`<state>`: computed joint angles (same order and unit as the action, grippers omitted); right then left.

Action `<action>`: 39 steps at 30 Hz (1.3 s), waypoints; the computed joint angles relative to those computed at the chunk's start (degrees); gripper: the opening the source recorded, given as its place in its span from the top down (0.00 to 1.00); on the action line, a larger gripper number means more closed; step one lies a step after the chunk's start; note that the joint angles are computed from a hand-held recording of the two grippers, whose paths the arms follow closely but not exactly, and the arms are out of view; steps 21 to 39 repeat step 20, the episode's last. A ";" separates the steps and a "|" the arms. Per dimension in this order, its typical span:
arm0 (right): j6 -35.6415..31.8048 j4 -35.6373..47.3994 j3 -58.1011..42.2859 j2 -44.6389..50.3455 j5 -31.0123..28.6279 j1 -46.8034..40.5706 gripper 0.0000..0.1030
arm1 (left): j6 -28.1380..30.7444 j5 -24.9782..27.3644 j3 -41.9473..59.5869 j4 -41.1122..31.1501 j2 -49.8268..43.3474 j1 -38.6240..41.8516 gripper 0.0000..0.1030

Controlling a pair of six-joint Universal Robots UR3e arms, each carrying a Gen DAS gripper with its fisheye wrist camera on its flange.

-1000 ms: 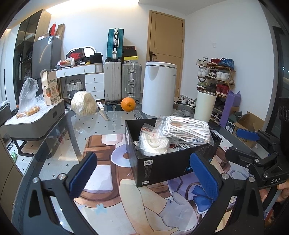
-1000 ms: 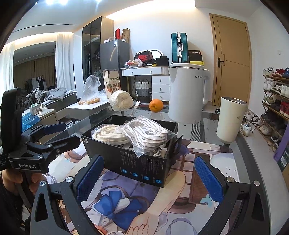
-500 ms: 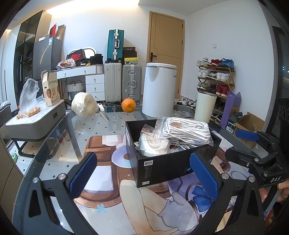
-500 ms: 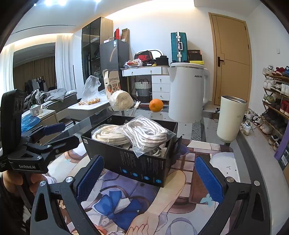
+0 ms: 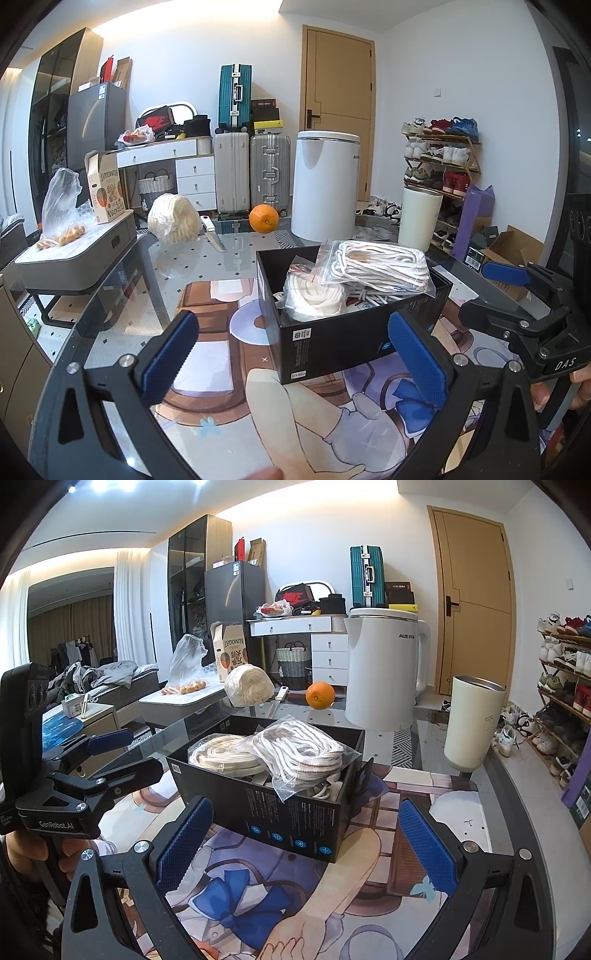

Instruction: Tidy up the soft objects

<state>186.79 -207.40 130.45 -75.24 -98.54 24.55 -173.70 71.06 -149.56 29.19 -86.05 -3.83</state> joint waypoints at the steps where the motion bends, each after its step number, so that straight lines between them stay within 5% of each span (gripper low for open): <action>1: 0.02 -0.08 -0.07 0.10 -0.11 0.12 0.01 | -0.06 -0.05 -0.06 0.15 0.01 0.04 0.00; 39: 0.07 -0.13 0.07 0.04 -0.13 0.06 0.01 | 0.01 0.46 -0.34 0.14 0.85 -0.20 0.00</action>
